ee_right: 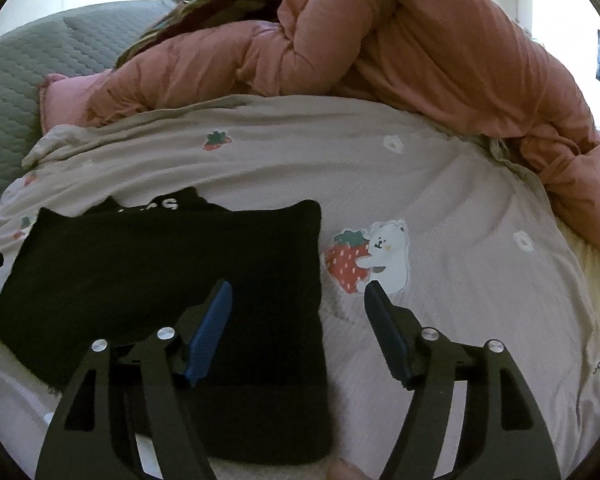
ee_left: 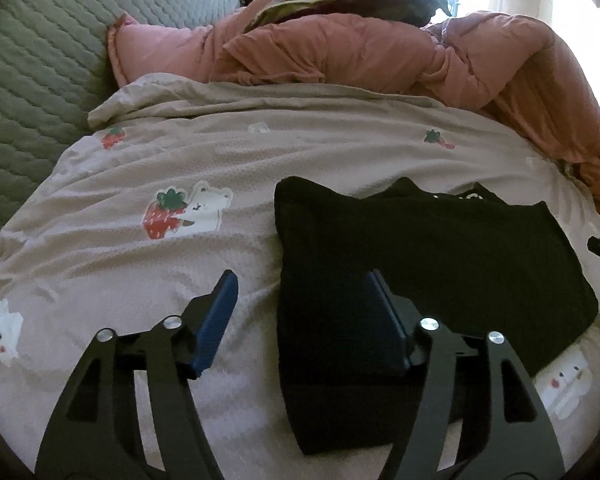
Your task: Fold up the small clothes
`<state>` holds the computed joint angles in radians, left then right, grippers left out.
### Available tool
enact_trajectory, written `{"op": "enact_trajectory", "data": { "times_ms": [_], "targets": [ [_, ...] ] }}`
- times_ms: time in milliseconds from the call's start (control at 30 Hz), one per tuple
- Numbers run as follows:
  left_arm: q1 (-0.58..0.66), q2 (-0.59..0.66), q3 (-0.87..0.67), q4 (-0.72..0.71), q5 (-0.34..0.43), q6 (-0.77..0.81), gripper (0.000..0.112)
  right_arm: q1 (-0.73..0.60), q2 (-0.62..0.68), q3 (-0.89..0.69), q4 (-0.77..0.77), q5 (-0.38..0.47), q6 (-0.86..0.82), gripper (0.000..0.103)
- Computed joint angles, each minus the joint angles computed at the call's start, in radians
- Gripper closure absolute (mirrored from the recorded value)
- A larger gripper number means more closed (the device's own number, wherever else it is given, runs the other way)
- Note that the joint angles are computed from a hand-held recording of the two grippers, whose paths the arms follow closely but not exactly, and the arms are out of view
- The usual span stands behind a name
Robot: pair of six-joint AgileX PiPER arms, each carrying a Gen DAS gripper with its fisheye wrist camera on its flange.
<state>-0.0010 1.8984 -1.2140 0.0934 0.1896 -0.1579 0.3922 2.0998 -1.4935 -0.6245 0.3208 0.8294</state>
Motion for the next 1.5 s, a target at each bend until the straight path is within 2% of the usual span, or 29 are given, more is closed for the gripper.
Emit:
{"op": "enact_trajectory", "data": {
  "times_ms": [33, 133, 200, 567, 633, 1000, 1300, 1500],
  "targets": [
    [0.0, -0.014, 0.018, -0.021, -0.005, 0.02, 0.054, 0.005, -0.011, 0.014, -0.011, -0.005, 0.01, 0.034],
    [-0.005, -0.045, 0.056, 0.041, -0.014, -0.041, 0.052, 0.019, -0.041, 0.051, -0.039, -0.026, 0.034, 0.032],
    [-0.01, -0.062, 0.077, 0.078, -0.017, -0.082, 0.047, 0.034, -0.056, 0.07, -0.077, -0.028, 0.068, 0.032],
    [-0.062, -0.117, 0.158, 0.091, -0.021, -0.094, 0.046, 0.134, -0.077, 0.114, -0.246, 0.015, 0.187, 0.03],
    [-0.076, -0.113, 0.154, 0.053, -0.012, -0.059, 0.046, 0.146, -0.076, 0.112, -0.233, 0.016, 0.166, 0.03],
    [-0.163, -0.048, 0.114, 0.247, 0.05, -0.237, 0.046, 0.193, -0.056, 0.098, -0.128, -0.001, 0.048, 0.028],
    [-0.151, -0.017, 0.113, 0.181, 0.052, -0.17, 0.046, 0.178, -0.011, 0.055, -0.015, 0.024, -0.052, 0.028],
    [-0.148, -0.013, 0.119, 0.172, 0.043, -0.16, 0.046, 0.147, 0.048, 0.008, 0.113, 0.083, -0.153, 0.028]
  ]
}}
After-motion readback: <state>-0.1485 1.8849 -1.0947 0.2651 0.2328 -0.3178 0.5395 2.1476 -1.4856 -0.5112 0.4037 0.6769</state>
